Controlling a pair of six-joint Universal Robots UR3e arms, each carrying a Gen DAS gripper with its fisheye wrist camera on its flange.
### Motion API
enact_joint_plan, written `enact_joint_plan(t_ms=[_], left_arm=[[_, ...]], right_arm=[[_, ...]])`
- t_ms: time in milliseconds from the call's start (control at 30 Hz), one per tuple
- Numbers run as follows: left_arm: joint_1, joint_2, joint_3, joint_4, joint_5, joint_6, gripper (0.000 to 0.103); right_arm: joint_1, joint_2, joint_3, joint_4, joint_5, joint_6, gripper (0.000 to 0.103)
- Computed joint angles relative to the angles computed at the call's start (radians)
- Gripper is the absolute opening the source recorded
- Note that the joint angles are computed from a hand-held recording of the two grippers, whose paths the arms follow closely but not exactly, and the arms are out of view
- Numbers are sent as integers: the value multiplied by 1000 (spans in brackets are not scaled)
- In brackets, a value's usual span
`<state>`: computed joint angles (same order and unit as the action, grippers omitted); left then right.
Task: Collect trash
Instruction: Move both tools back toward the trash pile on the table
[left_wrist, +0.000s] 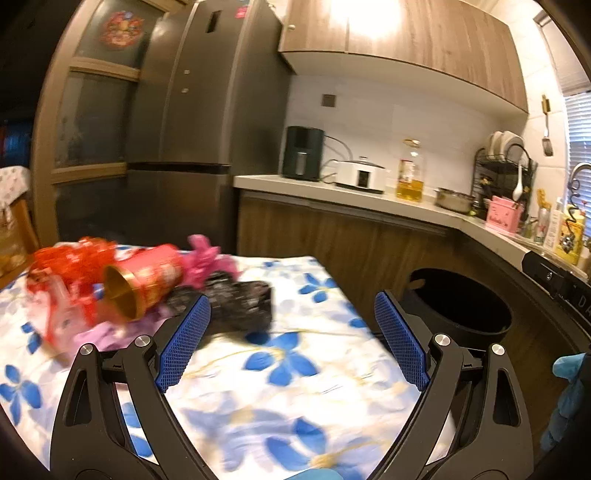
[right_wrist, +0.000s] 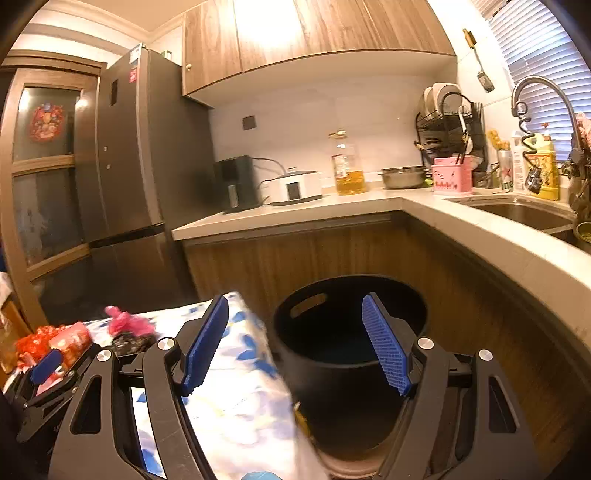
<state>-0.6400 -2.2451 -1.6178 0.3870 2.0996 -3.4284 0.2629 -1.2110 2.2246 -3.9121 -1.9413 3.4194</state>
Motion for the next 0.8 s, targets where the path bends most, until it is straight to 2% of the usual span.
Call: enact_joint_plan(t_ms=[133,433,667,800], left_arm=[[26,63,-173,112,43,-14,89],[152,192,-521,313,88,-71,89],[253,244,-685,418,82,-75,89],[317,264,-735,433,52,-81,89]], right_arm=[[88,70,-79,15,-41,6,73],[245,262,-348,128,-22,-20,73],[329,434,-624,236,31,-59,73],[364,536,-818,328,56,-93,69]])
